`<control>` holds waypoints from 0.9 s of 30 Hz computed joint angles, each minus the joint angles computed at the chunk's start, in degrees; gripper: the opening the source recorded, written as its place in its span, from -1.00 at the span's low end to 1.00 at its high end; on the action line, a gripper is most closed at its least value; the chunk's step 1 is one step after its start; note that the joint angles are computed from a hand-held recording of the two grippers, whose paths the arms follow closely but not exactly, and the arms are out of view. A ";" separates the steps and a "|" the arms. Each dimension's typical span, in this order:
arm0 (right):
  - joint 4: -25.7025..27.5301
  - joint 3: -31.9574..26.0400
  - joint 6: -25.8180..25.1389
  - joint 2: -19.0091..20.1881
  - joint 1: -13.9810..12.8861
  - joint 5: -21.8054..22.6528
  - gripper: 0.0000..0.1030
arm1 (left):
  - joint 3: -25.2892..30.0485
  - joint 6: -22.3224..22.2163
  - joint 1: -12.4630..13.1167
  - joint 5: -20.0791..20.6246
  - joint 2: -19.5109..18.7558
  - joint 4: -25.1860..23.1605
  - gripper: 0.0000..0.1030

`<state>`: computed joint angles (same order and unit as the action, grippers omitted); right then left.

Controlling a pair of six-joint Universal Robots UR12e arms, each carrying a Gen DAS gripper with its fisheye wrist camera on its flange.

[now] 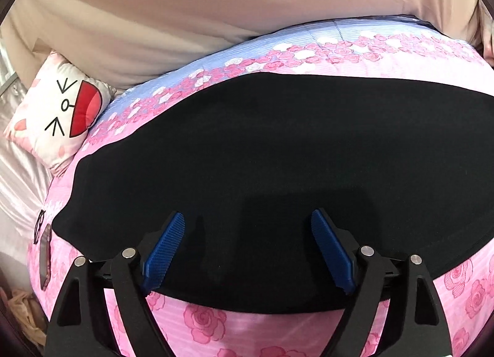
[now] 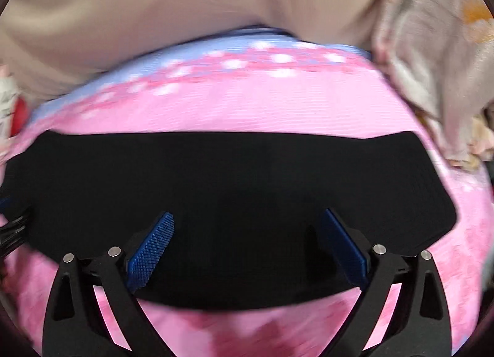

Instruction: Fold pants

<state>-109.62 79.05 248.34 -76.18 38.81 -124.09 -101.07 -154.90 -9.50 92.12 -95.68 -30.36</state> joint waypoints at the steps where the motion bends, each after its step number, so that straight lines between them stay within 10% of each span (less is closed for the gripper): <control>1: 0.39 -0.63 -1.34 0.50 0.19 0.78 0.83 | -0.12 0.31 -0.28 0.72 -0.04 0.59 0.60; 4: 9.78 -4.09 -2.34 3.10 1.60 0.12 0.83 | -0.32 1.42 -0.58 1.53 0.19 0.94 0.59; 27: 3.53 -14.20 -11.62 9.84 1.03 -0.29 0.83 | 0.77 -0.51 0.43 -3.56 0.80 -4.46 0.59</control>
